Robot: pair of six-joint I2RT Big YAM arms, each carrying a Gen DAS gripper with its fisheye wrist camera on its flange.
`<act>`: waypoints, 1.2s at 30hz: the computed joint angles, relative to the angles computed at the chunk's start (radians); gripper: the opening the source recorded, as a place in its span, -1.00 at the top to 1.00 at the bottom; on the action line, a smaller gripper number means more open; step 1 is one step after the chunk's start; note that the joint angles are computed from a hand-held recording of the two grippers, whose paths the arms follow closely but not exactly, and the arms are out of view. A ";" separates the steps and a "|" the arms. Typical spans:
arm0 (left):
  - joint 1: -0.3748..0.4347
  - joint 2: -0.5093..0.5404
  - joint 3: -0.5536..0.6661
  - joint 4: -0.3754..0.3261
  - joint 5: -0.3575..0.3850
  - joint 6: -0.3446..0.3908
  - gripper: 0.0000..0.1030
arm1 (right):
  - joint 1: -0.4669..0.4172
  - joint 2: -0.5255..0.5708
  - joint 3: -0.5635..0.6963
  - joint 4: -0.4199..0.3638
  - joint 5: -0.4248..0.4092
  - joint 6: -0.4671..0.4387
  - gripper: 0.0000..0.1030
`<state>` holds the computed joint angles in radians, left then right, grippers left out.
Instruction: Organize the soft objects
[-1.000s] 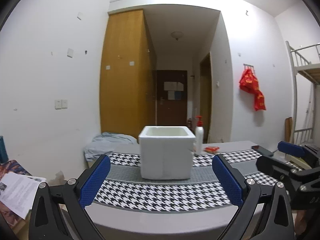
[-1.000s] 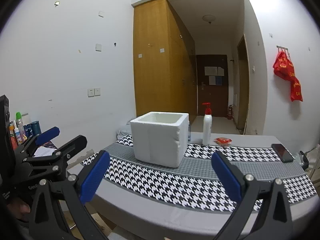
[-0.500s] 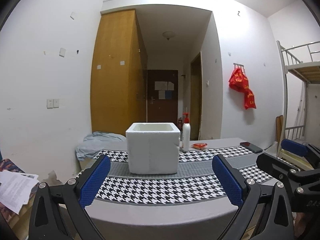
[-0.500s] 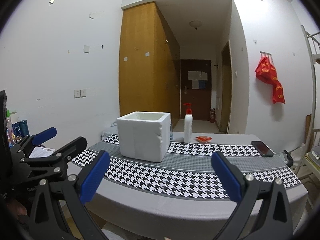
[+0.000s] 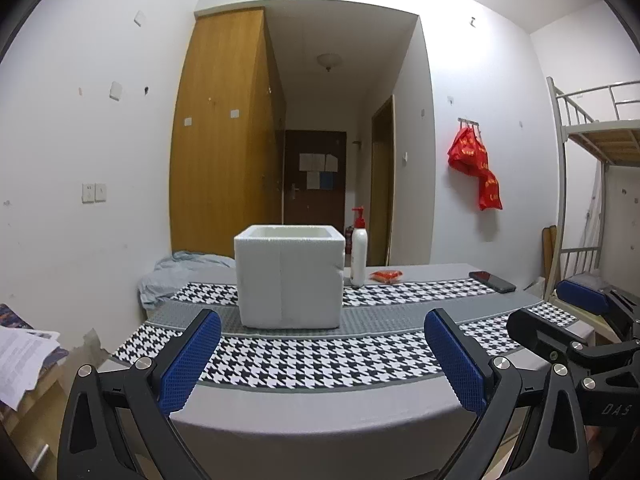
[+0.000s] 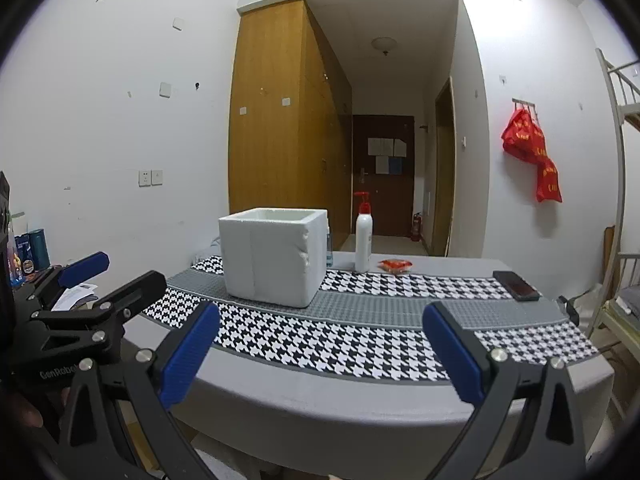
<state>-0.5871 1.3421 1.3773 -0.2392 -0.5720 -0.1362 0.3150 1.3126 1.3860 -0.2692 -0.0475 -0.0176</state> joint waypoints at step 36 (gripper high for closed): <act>-0.035 -0.047 -0.076 0.050 -0.025 -0.002 -0.98 | -0.004 -0.057 -0.089 0.045 0.002 0.041 -0.99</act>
